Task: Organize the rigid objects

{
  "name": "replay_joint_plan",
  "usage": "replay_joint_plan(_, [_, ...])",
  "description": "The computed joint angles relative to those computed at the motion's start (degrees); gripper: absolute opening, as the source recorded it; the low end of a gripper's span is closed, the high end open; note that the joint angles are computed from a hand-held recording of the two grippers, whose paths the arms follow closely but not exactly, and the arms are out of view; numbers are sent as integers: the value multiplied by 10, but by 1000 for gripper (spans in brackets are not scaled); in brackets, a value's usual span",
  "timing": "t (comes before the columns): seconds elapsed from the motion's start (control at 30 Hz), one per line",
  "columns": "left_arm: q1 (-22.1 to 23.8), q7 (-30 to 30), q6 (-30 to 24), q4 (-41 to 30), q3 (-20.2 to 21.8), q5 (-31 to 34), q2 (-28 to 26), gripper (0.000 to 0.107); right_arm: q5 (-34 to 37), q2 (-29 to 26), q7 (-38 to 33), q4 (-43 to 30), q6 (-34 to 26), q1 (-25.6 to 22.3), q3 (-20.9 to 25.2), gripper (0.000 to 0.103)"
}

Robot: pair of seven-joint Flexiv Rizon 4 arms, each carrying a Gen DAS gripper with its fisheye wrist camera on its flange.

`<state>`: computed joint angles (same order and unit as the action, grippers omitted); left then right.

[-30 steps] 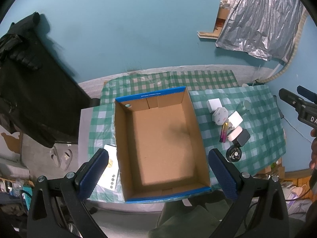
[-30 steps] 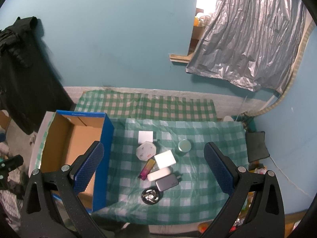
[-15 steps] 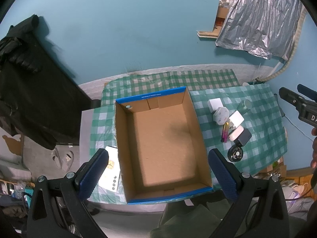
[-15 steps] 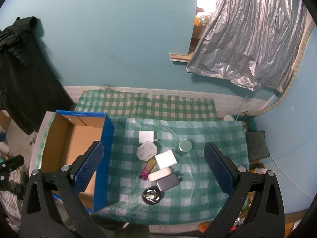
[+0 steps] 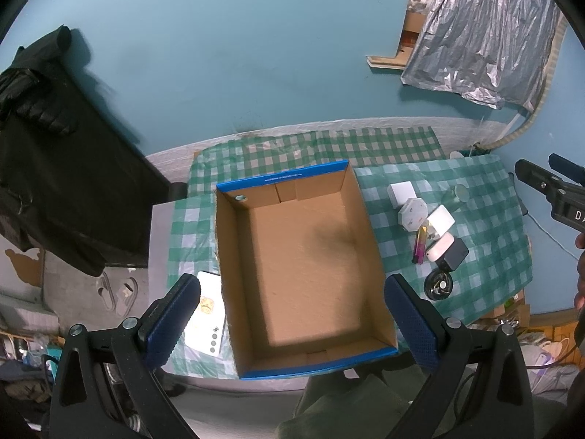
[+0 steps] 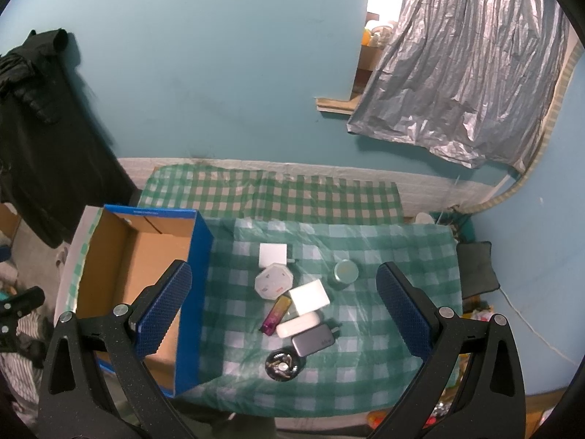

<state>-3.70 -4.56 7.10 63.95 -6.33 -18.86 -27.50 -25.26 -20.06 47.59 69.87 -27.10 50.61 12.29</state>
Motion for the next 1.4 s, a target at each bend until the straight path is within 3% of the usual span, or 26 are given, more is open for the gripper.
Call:
replay_joint_plan(0.8, [-14,-16,28,-18,-1,13,-20,101,8,23,0,47,44,-25,8,101])
replay_joint_plan(1.1, [-25,-32,71,-29,6,49,-49,101,50,73,61,138,131,-48,34,101])
replay_joint_plan(1.4, [-34,-67,79,-88,16,86,-107,101,107,123,147,258,278,-78,63,101])
